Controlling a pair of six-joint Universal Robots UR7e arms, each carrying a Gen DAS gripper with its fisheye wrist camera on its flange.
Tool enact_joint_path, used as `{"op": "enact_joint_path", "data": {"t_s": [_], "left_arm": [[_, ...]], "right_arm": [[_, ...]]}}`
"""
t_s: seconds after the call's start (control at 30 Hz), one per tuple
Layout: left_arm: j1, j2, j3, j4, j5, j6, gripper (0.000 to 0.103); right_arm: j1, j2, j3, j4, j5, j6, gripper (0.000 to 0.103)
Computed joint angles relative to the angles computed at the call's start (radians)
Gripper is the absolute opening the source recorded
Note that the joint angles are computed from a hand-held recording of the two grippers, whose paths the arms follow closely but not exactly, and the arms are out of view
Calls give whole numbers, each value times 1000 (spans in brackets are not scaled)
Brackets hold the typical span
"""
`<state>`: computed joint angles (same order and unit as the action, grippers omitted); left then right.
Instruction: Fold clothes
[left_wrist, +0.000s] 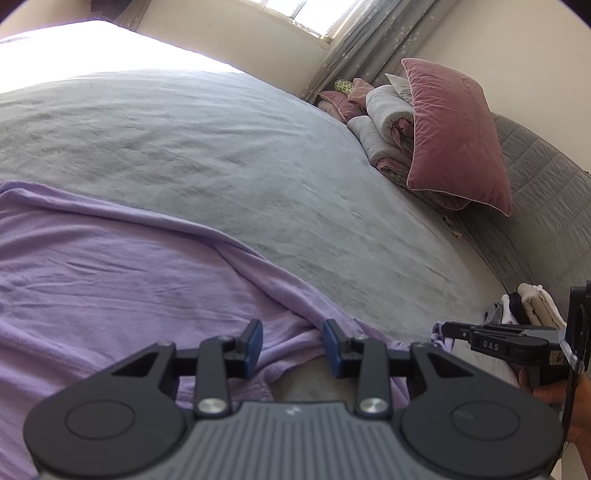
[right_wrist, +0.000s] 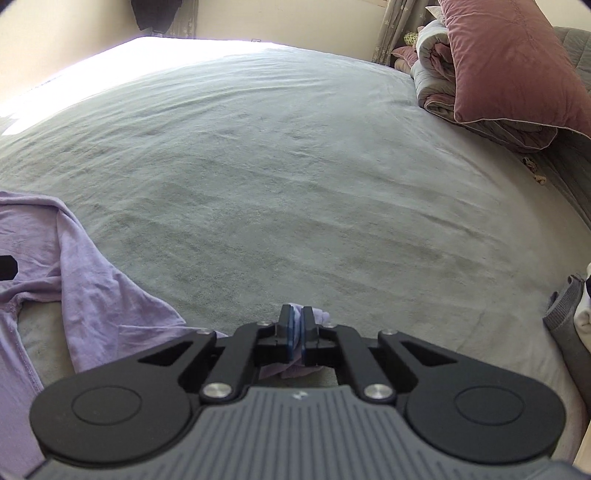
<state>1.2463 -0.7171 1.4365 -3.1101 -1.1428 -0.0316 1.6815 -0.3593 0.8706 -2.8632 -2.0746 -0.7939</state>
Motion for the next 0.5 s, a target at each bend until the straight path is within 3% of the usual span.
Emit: {"op": "enact_joint_path", "data": {"t_s": [0.23, 0.37, 0.43, 0.5], "left_arm": [[-1, 0, 0, -2, -4, -8, 36], [-4, -1, 2, 1, -3, -3, 36], [-5, -1, 3, 2, -3, 1, 36], [-6, -2, 4, 2, -2, 2, 36]], "right_arm": [[-29, -120, 182, -79, 29, 72, 3], [-46, -142, 227, -60, -21, 104, 3], [-48, -155, 246, -70, -12, 119, 3], [-49, -168, 263, -83, 1, 133, 13]]}}
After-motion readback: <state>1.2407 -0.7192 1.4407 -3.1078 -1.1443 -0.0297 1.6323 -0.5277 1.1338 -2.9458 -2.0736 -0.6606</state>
